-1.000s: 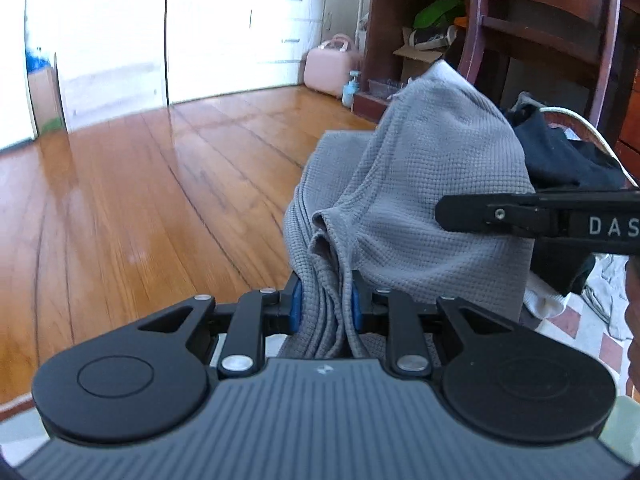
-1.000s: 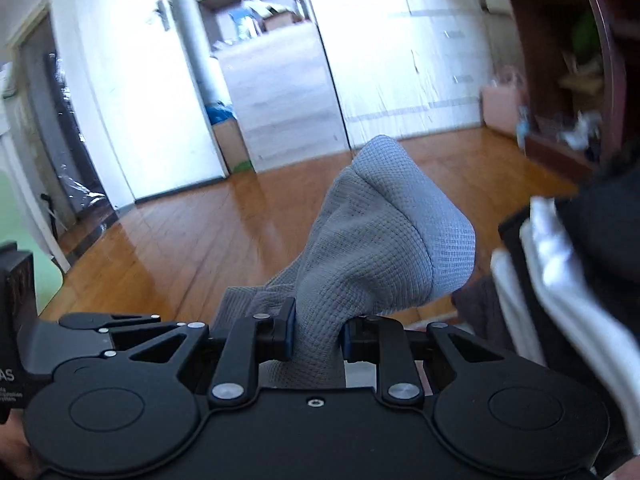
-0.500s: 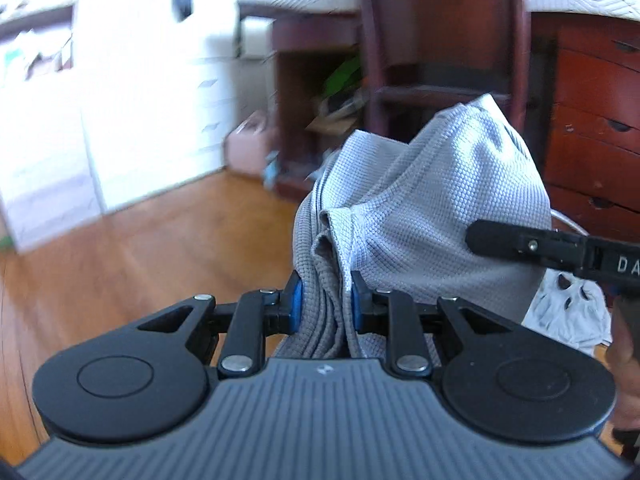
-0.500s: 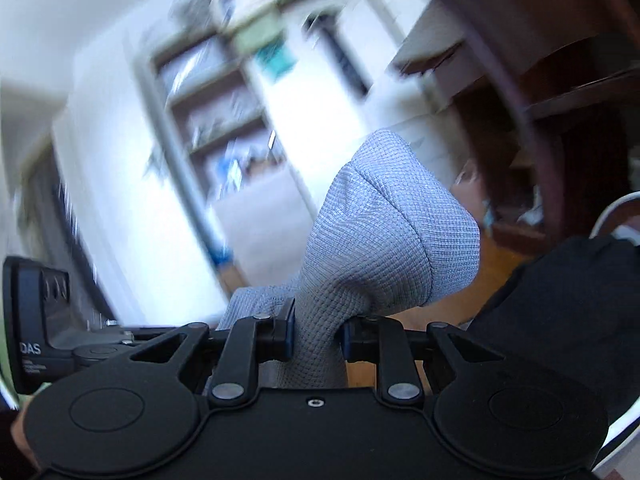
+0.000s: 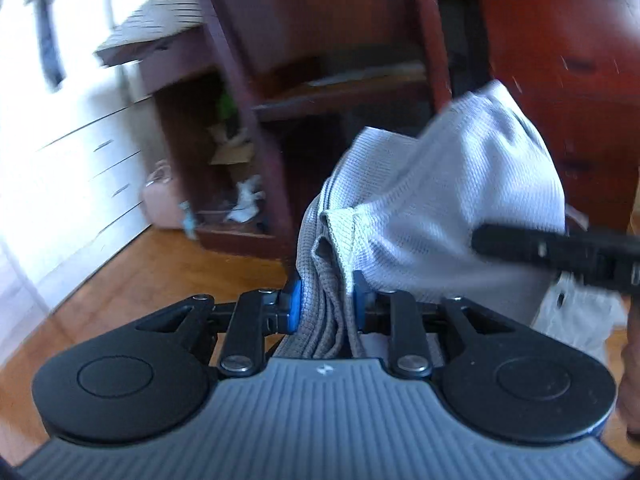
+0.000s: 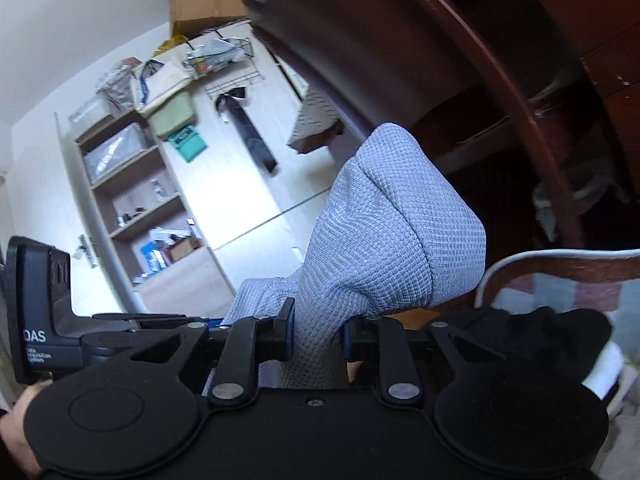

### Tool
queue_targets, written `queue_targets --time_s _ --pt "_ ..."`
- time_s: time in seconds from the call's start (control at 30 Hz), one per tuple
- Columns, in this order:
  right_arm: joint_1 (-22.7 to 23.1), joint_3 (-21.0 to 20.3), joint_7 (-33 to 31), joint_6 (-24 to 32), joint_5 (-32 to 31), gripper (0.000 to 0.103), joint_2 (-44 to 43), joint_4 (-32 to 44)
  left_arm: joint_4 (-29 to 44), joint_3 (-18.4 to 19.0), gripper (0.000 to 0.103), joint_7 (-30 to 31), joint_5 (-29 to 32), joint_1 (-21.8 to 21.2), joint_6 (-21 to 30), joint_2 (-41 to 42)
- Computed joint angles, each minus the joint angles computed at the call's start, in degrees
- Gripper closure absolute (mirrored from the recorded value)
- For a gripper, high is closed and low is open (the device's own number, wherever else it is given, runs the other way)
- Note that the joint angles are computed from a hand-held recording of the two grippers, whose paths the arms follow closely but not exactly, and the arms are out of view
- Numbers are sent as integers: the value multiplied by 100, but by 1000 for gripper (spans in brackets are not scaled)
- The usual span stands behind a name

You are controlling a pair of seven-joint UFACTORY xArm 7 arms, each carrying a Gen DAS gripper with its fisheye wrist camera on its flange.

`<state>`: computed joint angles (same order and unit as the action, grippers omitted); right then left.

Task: Fold clothes
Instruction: 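Carry the held grey shirt with both grippers onto the clothes stack, then lower the grey shirt onto the stack and open both grippers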

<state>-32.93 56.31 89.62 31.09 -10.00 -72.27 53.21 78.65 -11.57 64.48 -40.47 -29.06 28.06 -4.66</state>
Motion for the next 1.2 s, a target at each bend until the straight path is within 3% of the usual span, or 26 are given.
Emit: queue_targets --time_s 0.07,0.1,0.13,0.17,0.23,0.33,0.4,0.5,0.6,0.7,0.73,0.77,0.8,0.9,0.97,1.0,1.03,1.1,1.2 --pt "181 62 250 63 10 65 -304 -615 -76 -58 48 113 101 -51 -371 245" --pt "337 81 308 411 251 55 -161 -787 -125 -77 48 -191 176 17 -411 319" --pt "614 -7 523 584 397 55 -10 -1022 -160 -78 48 -573 322 66 -441 398" --pt "887 -132 685 638 612 55 90 -1308 -138 -56 48 -936 341 134 -332 478" --pt "1276 -239 1322 199 712 54 -250 -1981 -54 23 48 -1724 126 329 136 554" --pt "1610 -357 1986 -429 701 41 -772 -2676 -31 153 48 -2045 -902 650 1009 492" --pt "1603 -530 2105 -926 603 40 -658 -2836 -114 224 46 -1942 -1482 797 1500 382" --pt "1649 -730 2279 -1398 482 37 -420 -3009 -406 272 39 -1909 -1738 870 1885 175" --pt "1597 -838 2516 -1742 354 35 -229 -3123 -543 218 37 -1900 -1769 800 1880 179" --pt "1399 -916 2731 -2087 237 34 74 -3153 -453 66 19 -2016 -1457 650 1574 355" --pt "1366 -977 2706 -2045 182 34 205 -3098 -369 14 19 -2113 -1319 600 1442 488" --pt "1354 -1037 2700 -1835 160 34 337 -2980 -299 -24 21 -2226 -1172 566 1327 598" --pt "1344 -1094 2702 -1608 136 34 472 -2851 -309 -72 41 -2316 -1042 524 1097 634" --pt "1169 -1066 3230 -1214 169 34 460 -2725 -591 -204 76 -1879 -953 379 224 481" --pt "1068 -1092 3504 -1254 108 36 453 -2787 -754 -194 81 -1613 -1044 323 -37 325" --pt "1088 -1157 3423 -1185 -13 65 527 -2745 -823 -178 82 -1501 -1091 293 -146 254" --pt "1050 -1132 3317 -1036 -192 76 518 -2581 -849 -149 82 -1416 -1118 270 -209 215" --pt "953 -1063 3066 -752 -534 77 498 -2229 -780 -60 83 -1582 -1093 287 -154 208" --pt "943 -808 1883 193 -1212 77 797 -1225 -438 108 81 -2358 -952 457 471 405"
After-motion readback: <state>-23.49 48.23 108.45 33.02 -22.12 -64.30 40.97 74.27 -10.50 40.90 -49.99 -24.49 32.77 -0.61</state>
